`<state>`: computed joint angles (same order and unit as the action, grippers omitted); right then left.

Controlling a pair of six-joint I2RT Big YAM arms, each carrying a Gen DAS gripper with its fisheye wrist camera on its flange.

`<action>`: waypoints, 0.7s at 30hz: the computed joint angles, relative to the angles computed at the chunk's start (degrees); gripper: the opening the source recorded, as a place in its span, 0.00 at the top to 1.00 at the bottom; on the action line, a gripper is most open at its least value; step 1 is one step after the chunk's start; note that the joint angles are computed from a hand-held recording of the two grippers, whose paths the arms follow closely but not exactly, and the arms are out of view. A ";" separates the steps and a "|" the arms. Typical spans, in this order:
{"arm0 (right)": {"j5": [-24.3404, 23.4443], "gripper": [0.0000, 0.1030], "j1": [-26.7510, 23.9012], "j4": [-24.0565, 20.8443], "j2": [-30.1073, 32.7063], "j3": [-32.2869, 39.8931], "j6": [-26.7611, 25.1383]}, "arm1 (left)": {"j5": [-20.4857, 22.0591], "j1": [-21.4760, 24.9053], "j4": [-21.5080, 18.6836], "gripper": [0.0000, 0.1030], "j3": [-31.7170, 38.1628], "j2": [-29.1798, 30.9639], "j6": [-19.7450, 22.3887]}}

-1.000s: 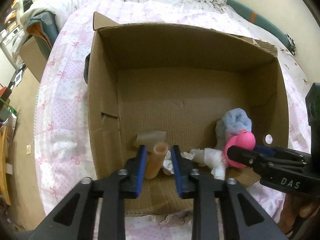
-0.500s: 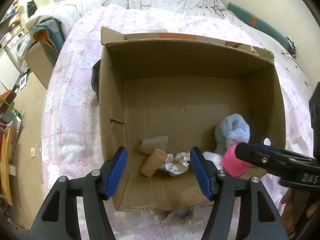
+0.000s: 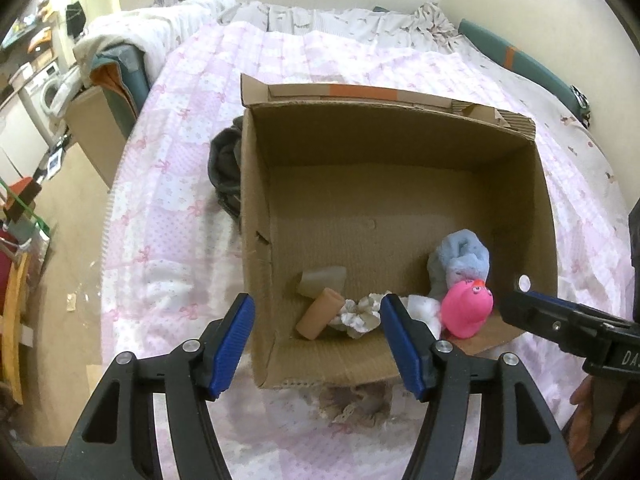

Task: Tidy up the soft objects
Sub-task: 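Withdraw both tools from the box toward the remaining items on the quilt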

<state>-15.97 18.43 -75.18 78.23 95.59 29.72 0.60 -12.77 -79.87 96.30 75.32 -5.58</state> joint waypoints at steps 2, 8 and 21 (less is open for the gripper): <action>0.47 0.04 0.15 -0.07 -0.51 -0.13 0.12 | -0.36 -0.12 -0.21 0.40 -0.46 -0.87 -0.08; 1.06 0.04 0.83 -0.26 -2.59 -1.86 1.82 | -0.01 0.62 -1.31 0.39 -1.41 -2.23 -1.10; 3.44 0.04 2.77 -1.20 -6.02 -4.32 2.72 | -2.36 -0.11 -2.31 0.39 -5.18 -6.97 -1.79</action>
<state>-12.52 21.21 -76.38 72.21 91.28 32.44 -1.76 -12.88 -82.19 91.12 68.34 -7.36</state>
